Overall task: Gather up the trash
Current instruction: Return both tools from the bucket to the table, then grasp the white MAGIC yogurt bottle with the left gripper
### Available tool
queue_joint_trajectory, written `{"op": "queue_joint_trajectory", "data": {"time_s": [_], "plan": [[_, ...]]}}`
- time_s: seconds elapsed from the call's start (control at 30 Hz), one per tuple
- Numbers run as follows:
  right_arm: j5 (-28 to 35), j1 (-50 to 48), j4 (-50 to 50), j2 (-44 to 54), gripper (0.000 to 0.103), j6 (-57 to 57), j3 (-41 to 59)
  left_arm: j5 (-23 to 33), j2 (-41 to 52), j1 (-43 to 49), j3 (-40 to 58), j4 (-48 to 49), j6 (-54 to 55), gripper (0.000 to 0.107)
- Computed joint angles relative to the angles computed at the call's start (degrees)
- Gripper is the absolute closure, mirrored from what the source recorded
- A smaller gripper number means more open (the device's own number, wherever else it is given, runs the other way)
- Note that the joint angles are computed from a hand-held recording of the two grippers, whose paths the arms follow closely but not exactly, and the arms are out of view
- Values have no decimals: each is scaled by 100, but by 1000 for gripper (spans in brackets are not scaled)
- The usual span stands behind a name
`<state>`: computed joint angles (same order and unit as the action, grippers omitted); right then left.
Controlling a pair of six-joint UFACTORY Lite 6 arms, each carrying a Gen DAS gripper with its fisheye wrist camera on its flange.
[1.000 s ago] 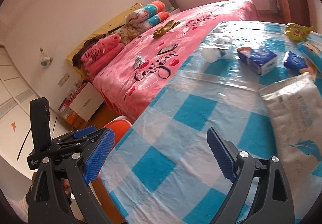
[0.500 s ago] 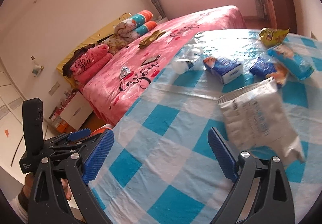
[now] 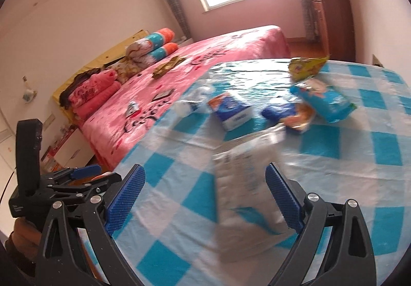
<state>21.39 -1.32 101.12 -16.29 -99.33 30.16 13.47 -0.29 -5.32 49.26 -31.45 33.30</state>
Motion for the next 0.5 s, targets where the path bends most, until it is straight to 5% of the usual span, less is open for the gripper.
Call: {"op": "queue_joint_trajectory", "data": {"time_s": [0.27, 0.5], "plan": [[81, -592, -563, 989, 10, 249, 491, -55, 1652, -470, 2019, 878, -1037, 20], [-99, -488, -796, 1379, 10, 417, 692, 806, 3794, -533, 4807, 1917, -1894, 20]]}}
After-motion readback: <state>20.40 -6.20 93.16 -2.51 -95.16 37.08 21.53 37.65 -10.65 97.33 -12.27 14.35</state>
